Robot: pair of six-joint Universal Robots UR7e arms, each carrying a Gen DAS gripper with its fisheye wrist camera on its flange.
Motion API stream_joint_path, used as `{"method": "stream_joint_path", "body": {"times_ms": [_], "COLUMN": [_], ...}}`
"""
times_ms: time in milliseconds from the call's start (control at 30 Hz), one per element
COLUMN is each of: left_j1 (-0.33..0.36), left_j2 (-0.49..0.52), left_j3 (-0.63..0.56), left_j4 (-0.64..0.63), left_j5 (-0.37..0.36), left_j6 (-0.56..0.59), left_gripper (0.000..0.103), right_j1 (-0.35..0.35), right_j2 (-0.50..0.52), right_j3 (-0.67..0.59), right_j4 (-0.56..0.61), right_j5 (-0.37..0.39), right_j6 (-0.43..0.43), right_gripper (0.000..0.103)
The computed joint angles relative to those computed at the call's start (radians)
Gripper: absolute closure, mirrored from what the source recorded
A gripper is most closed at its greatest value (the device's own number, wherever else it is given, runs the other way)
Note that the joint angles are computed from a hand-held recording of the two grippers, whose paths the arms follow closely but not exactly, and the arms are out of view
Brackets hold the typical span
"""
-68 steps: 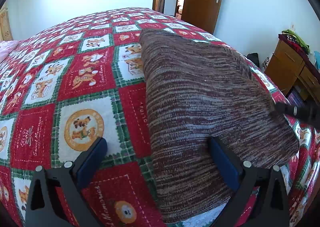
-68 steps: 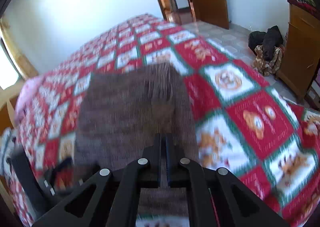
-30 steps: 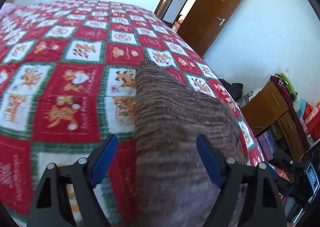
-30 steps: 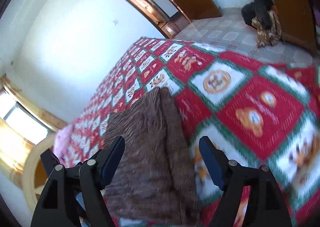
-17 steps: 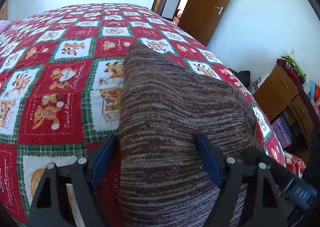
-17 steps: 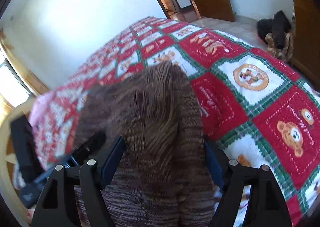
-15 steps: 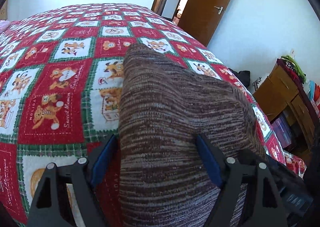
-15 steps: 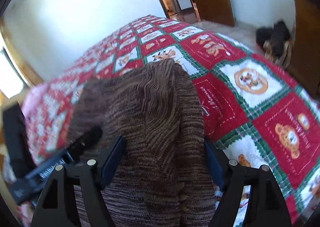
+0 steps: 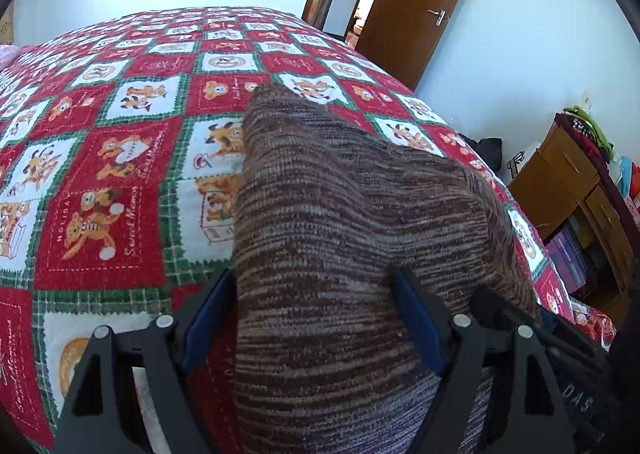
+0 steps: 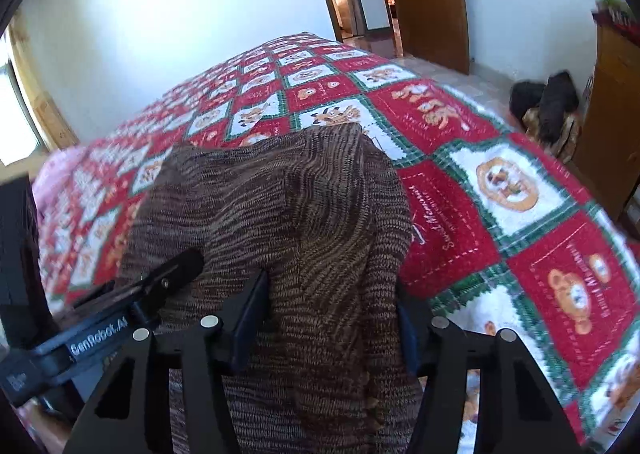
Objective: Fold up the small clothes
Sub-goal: 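Close the left gripper on the folded sweater while the right gripper grasps it too, then lift the folded sweater with both grippers and carry it toward the quilt edge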
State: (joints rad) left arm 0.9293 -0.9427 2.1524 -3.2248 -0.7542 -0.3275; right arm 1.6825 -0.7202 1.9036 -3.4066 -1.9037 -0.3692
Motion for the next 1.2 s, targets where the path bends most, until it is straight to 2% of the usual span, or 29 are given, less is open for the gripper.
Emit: {"method": "stream_joint_path", "body": {"times_ms": [100, 167, 200, 233, 300, 467, 533, 600, 667, 733, 833, 933, 1033, 1067, 1133, 1167, 1200], "left_j1": [0.0, -0.004, -0.009, -0.014, -0.014, -0.006, -0.008, -0.003, 0.005, 0.015, 0.028, 0.023, 0.017, 0.017, 0.02, 0.021, 0.023], "left_j2": [0.0, 0.007, 0.013, 0.018, 0.02, 0.017, 0.021, 0.018, 0.014, 0.009, 0.002, 0.007, 0.011, 0.011, 0.006, 0.003, -0.003], "left_j3": [0.0, 0.007, 0.006, 0.005, 0.003, 0.02, 0.023, 0.026, 0.026, 0.024, 0.028, 0.028, 0.028, 0.029, 0.033, 0.037, 0.042], "left_j4": [-0.002, -0.04, -0.047, -0.048, -0.05, -0.12, -0.143, -0.154, -0.156, -0.151, -0.158, -0.162, -0.167, -0.167, -0.173, -0.178, -0.176], "left_j5": [0.002, 0.0, 0.007, 0.02, 0.022, -0.007, -0.01, -0.024, -0.047, -0.067, -0.101, -0.094, -0.08, -0.08, -0.085, -0.091, -0.096], "left_j6": [0.003, 0.032, 0.042, 0.046, 0.049, 0.062, 0.068, 0.066, 0.063, 0.05, 0.037, 0.037, 0.04, 0.041, 0.038, 0.037, 0.029], "left_gripper": [0.021, 0.042, 0.044, 0.045, 0.046, 0.063, 0.066, 0.066, 0.066, 0.062, 0.061, 0.061, 0.062, 0.063, 0.065, 0.066, 0.067], "right_j1": [0.01, 0.024, 0.029, 0.032, 0.04, 0.058, 0.061, 0.045, 0.01, -0.007, -0.011, -0.002, 0.054, 0.08, 0.132, 0.149, 0.157], "right_j2": [0.013, 0.026, 0.03, 0.033, 0.041, 0.06, 0.062, 0.043, 0.006, -0.007, -0.007, -0.001, 0.056, 0.089, 0.175, 0.207, 0.219], "right_j3": [-0.008, -0.01, -0.011, -0.01, -0.011, -0.011, -0.011, -0.009, -0.003, -0.002, -0.005, -0.004, -0.01, -0.018, -0.044, -0.055, -0.06], "right_j4": [-0.005, -0.021, -0.022, -0.029, -0.046, -0.099, -0.108, -0.065, 0.014, 0.045, 0.053, 0.037, -0.091, -0.162, -0.342, -0.411, -0.441], "right_j5": [-0.022, -0.046, -0.046, -0.053, -0.069, -0.099, -0.101, -0.065, 0.014, 0.055, 0.065, 0.045, -0.083, -0.14, -0.246, -0.274, -0.284], "right_j6": [-0.034, -0.075, -0.089, -0.103, -0.122, -0.178, -0.188, -0.139, -0.044, -0.003, 0.003, -0.018, -0.148, -0.22, -0.416, -0.49, -0.524], "right_gripper": [0.041, 0.046, 0.054, 0.057, 0.059, 0.064, 0.065, 0.065, 0.065, 0.065, 0.063, 0.064, 0.068, 0.069, 0.071, 0.072, 0.072]}}
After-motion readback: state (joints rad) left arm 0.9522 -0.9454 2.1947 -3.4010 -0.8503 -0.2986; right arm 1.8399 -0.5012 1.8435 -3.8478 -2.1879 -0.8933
